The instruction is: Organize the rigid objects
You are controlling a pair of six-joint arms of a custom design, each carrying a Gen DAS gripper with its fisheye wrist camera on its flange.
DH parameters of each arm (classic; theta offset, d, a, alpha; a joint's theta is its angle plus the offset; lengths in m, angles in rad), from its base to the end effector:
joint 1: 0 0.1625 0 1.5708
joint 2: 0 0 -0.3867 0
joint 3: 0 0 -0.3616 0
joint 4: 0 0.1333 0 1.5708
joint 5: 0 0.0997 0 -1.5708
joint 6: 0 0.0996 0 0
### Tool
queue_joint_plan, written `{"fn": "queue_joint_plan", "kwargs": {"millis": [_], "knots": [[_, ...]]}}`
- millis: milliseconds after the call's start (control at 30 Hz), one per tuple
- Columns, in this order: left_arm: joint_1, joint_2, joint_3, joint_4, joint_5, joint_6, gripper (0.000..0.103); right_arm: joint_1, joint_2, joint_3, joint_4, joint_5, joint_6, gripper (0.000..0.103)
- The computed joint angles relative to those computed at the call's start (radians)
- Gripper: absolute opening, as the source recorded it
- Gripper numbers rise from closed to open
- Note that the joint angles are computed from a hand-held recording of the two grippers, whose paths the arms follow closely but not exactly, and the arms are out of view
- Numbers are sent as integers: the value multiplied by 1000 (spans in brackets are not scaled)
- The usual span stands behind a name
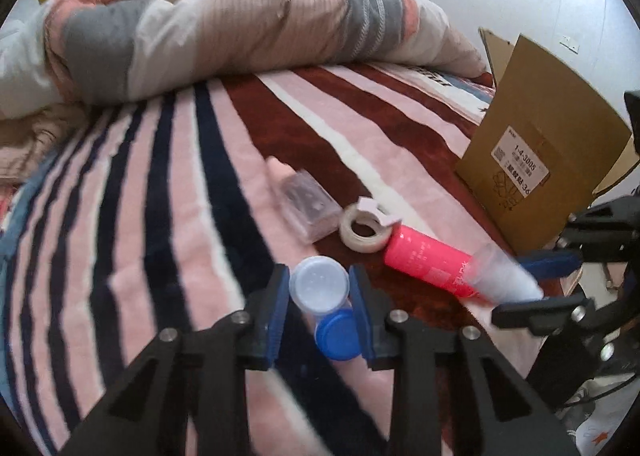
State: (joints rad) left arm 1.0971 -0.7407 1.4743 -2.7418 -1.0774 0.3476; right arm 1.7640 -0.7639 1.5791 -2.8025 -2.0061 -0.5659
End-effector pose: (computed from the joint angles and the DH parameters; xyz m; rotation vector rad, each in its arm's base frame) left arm -0.1503 -0.6887 0.1441 0.9086 2.4529 -0.6207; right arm 0.2153 -0.6252 0.1245 0.8530 -2.4673 0.4347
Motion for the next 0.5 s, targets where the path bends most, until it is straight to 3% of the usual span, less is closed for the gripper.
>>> {"fn": "queue_joint_plan", "kwargs": {"millis": [67, 300, 333, 367, 400, 500], "knots": [[8, -6, -10, 42, -25, -25, 28, 13, -5, 2, -17, 1, -19, 21], [7, 2, 18, 29, -11, -60, 28, 28, -25, 20, -39, 5, -27, 21], [8, 8, 7, 55, -2, -71, 32, 27, -30, 25, -41, 5, -27, 21], [12, 18, -7, 86, -2, -83, 46, 28, -30, 21, -37, 4, -25, 21], [13, 25, -12, 93, 3, -89, 52, 28, -34, 25, -39, 5, -26, 21], [12, 51, -10, 65, 39, -91, 53, 27, -43, 34, -45, 6, -23, 21]]}}
